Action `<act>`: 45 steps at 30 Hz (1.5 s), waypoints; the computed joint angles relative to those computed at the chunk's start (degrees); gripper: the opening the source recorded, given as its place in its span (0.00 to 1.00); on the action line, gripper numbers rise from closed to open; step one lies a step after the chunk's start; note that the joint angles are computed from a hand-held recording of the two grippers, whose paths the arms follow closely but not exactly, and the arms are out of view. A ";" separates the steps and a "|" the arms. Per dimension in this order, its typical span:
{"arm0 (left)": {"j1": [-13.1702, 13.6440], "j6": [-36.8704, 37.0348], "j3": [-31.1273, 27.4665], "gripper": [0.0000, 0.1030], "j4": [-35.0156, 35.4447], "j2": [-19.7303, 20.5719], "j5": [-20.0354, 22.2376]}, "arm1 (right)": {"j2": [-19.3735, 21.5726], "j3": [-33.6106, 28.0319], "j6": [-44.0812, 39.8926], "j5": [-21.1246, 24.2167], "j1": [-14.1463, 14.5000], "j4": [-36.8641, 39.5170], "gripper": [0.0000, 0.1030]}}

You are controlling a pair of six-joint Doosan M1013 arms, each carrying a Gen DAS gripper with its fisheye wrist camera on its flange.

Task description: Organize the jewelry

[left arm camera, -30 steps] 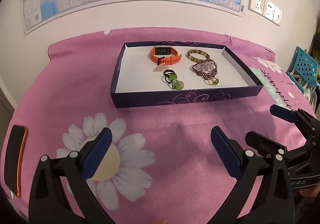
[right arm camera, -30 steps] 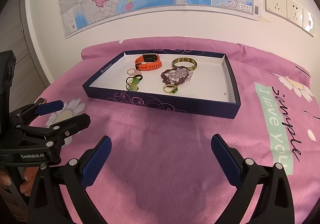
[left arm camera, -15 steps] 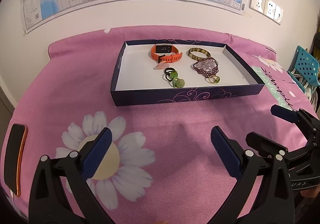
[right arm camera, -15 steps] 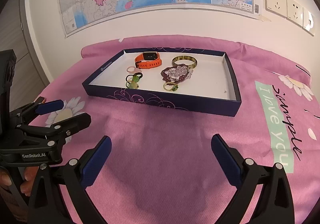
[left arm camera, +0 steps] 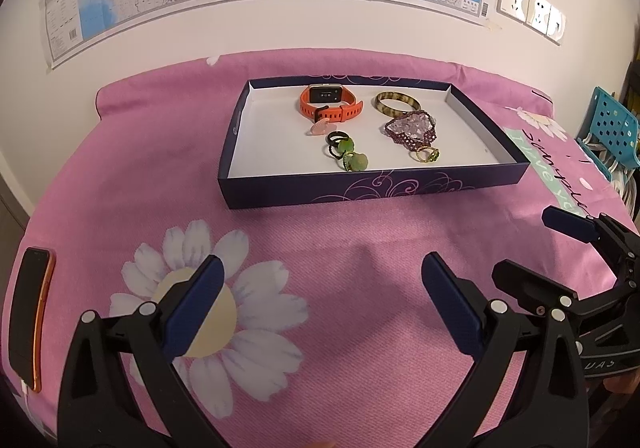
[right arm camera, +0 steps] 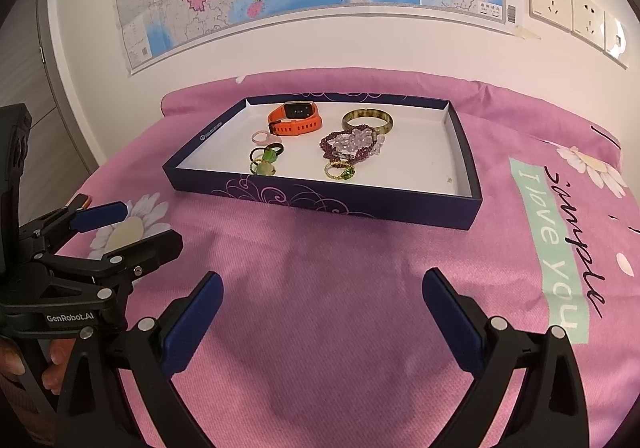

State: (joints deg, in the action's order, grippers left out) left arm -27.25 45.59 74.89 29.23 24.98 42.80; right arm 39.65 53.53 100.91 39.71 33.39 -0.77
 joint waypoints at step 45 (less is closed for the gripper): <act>0.06 0.59 -0.33 0.95 -0.99 0.33 0.62 | 0.31 -0.39 0.22 1.00 -0.05 0.77 0.93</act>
